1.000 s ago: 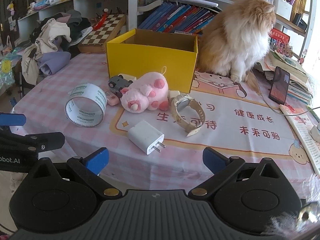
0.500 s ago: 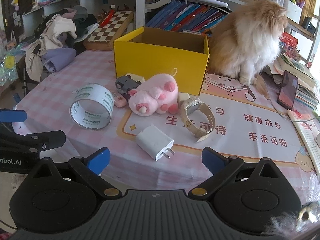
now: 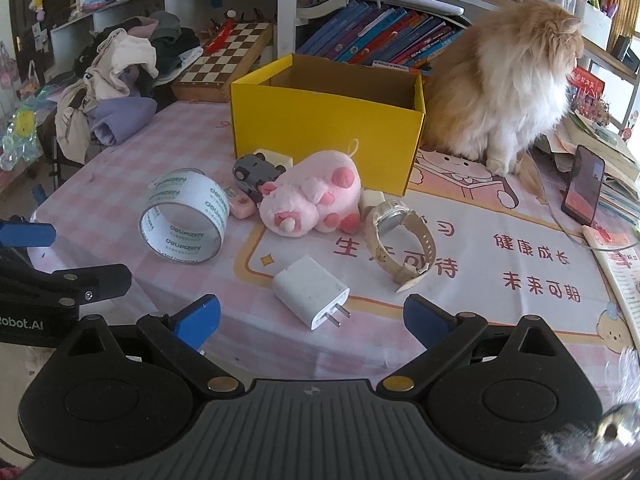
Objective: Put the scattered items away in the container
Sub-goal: 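Move the left tool to the tape roll while the right tool approaches the white charger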
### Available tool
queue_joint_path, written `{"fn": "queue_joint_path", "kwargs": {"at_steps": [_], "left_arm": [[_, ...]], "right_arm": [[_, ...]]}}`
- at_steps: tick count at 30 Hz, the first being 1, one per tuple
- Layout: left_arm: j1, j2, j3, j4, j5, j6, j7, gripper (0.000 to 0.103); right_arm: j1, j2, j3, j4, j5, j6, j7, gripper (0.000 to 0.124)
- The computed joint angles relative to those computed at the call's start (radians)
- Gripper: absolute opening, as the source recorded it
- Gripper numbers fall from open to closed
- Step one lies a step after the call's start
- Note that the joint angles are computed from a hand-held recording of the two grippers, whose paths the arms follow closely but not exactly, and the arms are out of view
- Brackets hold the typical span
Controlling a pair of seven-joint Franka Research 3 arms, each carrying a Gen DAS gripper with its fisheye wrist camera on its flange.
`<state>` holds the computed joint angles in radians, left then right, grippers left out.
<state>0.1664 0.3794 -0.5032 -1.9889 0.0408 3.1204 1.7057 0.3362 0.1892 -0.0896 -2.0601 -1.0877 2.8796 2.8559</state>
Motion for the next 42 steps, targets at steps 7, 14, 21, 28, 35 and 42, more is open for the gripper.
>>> {"fn": "queue_joint_path", "kwargs": {"at_steps": [7,14,21,28,35,42], "left_arm": [[-0.065,0.026,0.07,0.044,0.027,-0.011,-0.051,0.103],[-0.129,0.065,0.13,0.108,0.059,-0.05,-0.089,0.103],[-0.185,0.115,0.182,0.186,0.086,-0.094,-0.122,0.103],[-0.241,0.166,0.246,0.262,0.124,-0.131,-0.175,0.1],[-0.254,0.21,0.256,0.325,0.134,-0.179,-0.207,0.088],[-0.268,0.242,0.266,0.37,0.14,-0.207,-0.231,0.072]], "right_arm": [[-0.013,0.047,-0.006,0.028,0.13,0.035,-0.131,0.097],[-0.008,0.101,-0.021,0.06,0.328,0.054,-0.336,0.096],[-0.023,0.151,-0.009,0.097,0.535,0.058,-0.546,0.092],[-0.031,0.201,0.001,0.146,0.72,0.038,-0.731,0.089],[-0.024,0.241,-0.001,0.192,0.865,0.0,-0.894,0.083],[-0.022,0.261,-0.002,0.219,0.968,-0.027,-1.015,0.062]]}}
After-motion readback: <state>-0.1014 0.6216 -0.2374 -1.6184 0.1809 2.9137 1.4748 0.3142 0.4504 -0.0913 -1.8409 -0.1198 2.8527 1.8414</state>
